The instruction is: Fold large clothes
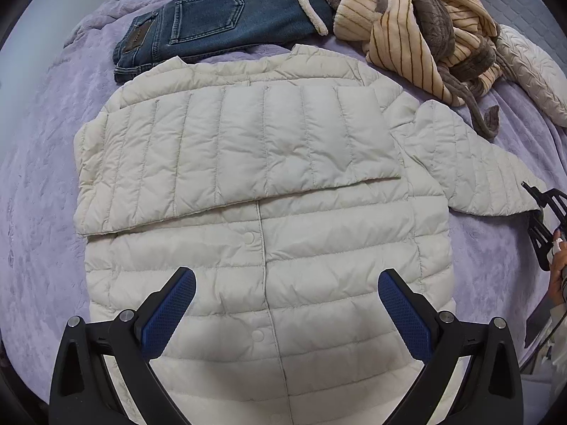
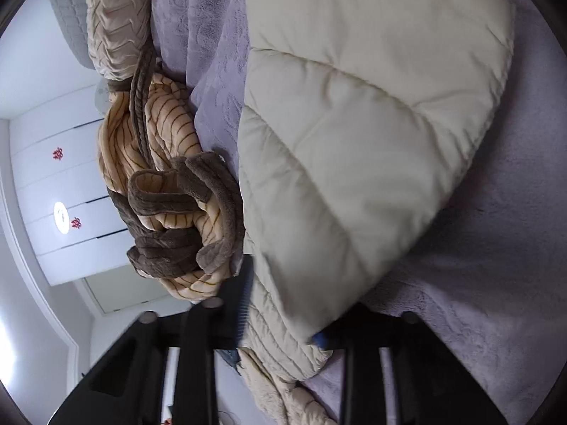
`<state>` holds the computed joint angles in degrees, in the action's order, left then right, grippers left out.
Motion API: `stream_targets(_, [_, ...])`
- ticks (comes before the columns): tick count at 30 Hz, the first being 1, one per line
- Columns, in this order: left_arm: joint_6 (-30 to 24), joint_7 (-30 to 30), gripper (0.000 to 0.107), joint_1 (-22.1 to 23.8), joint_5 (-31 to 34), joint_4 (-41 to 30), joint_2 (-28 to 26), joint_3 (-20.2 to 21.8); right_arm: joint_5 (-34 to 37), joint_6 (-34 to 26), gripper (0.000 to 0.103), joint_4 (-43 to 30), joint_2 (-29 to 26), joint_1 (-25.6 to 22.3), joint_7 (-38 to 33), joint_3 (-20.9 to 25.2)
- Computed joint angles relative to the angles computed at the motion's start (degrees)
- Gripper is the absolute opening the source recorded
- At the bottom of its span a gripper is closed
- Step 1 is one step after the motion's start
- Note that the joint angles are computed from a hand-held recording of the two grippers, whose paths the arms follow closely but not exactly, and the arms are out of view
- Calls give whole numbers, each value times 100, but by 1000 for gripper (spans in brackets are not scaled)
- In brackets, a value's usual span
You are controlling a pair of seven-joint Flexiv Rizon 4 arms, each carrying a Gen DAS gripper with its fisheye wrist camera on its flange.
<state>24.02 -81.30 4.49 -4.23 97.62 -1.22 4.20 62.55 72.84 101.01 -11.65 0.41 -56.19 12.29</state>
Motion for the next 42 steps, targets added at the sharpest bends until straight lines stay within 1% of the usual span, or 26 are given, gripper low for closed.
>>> stream_targets(1, [35, 10, 103, 13, -9, -9, -14, 9, 77, 35, 9, -48, -8, -10, -90, 16])
stream_targets(3, [97, 66, 103, 49, -75, -21, -51, 28, -266, 104, 9, -71, 28, 100, -19, -15])
stream_targets(5, [164, 108, 103, 89, -140, -28, -87, 51, -339, 86, 9, -200, 61, 116, -215, 30])
stream_targets(10, [267, 127, 103, 219, -244, -72, -181, 122, -1134, -91, 9, -627, -6, 376, -263, 29])
stream_targets(16, [401, 274, 103, 448, -543, -42, -263, 232, -2168, -370, 9, -1362, -383, 777, -234, 150])
stream_targets(17, [474, 328, 103, 483, -591, -13, -256, 250, -2450, -462, 9, -1508, -467, 878, -215, 151])
stream_targets(20, [736, 261, 103, 561, -382, 18, -256, 310, -3503, -838, 9, -1985, -752, 1249, -209, 110])
stream_targets(22, [774, 278, 103, 656, -490, 33, -301, 349, -4214, -1173, 9, -2396, -1009, 1523, -287, 88])
stream_targets(24, [831, 294, 103, 747, -607, 68, -336, 385, -4773, -1540, 9, -2833, -1296, 1767, -516, 130])
stream_targets(28, [1223, 168, 103, 896, -692, 207, -362, 468, -5679, -2317, 9, -3730, -1958, 2350, -1196, 197])
stream_targets(31, [1501, 39, 103, 1009, -797, 289, -408, 515, -6169, -2905, 9, -4230, -2412, 2812, -1534, 131])
stream_targets(34, [1711, -5, 103, 1108, -863, 318, -483, 537, -6446, -3296, 9, -4455, -2747, 3136, -1686, 19])
stream_targets(37, [1821, 26, 103, 1180, -970, 298, -591, 521, -6718, -3492, 9, -4392, -2869, 3362, -1747, -124])
stream_targets(39, [1882, 45, 103, 1199, -1019, 285, -651, 501, -6940, -3498, 9, -4224, -2847, 3466, -1740, -247])
stream_targets(40, [1907, 59, 103, 1206, -1051, 281, -676, 490, -7060, -3487, 11, -4160, -2831, 3518, -1724, -297])
stream_targets(42, [1938, 66, 103, 1211, -1112, 280, -706, 473, -7185, -3559, 32, -4141, -2812, 3554, -1697, -321])
